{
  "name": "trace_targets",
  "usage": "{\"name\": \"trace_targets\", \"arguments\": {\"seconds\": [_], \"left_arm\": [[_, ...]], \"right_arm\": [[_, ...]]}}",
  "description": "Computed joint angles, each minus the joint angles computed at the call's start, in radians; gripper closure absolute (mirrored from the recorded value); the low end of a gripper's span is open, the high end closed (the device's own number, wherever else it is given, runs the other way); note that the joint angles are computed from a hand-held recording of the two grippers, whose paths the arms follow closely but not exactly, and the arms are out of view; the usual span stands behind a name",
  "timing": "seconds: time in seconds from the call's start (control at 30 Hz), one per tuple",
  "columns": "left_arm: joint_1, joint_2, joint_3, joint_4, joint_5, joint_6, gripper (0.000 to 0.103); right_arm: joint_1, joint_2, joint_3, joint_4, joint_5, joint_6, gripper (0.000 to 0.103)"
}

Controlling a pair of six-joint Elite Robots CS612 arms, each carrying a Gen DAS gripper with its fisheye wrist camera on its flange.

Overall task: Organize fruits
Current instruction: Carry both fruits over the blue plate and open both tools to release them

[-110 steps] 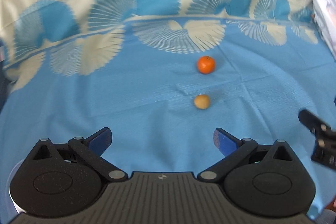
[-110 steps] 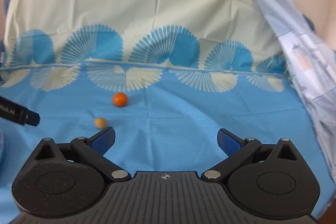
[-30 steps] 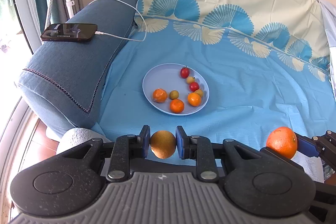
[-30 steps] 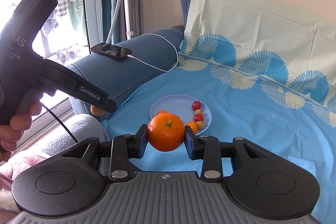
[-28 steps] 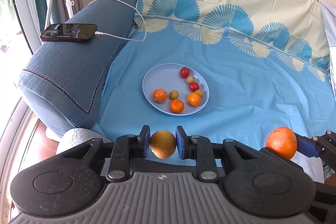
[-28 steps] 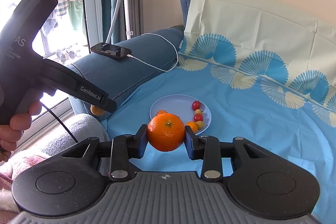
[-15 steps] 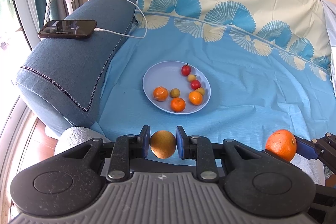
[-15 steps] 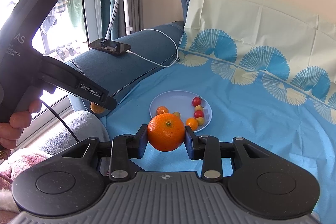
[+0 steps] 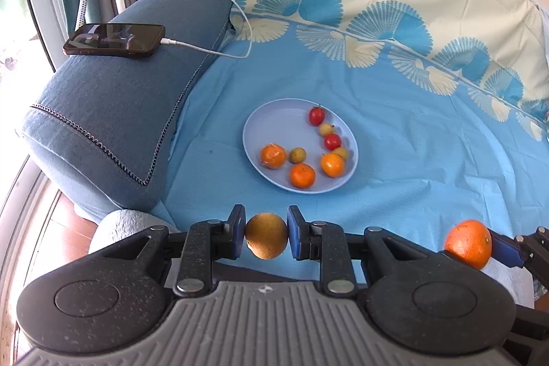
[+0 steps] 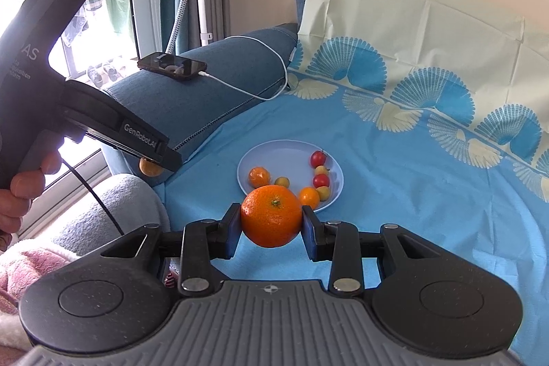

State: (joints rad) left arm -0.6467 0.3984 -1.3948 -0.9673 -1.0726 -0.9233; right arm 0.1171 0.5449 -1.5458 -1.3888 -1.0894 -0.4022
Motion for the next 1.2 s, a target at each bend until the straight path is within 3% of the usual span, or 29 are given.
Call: {"name": "trace_targets", "arguments": {"seconds": [0.3, 0.8, 1.2], "left_arm": [[0.044, -0.025, 0.084, -0.057, -0.008, -0.002, 0.074], [0.132, -0.110, 0.397, -0.260, -0.061, 0.061, 0.074], [0.168, -0.157, 0.605, -0.320, -0.082, 0.104, 0.074]], "right_arm": [[0.011, -0.031, 0.093, -0.021, -0.030, 0.035, 0.065], [0.048, -0.133, 0.422, -0.180, -0.062, 0.087, 0.065], [0.071, -0.196, 0.637, -0.246, -0.102, 0.074, 0.065]]}}
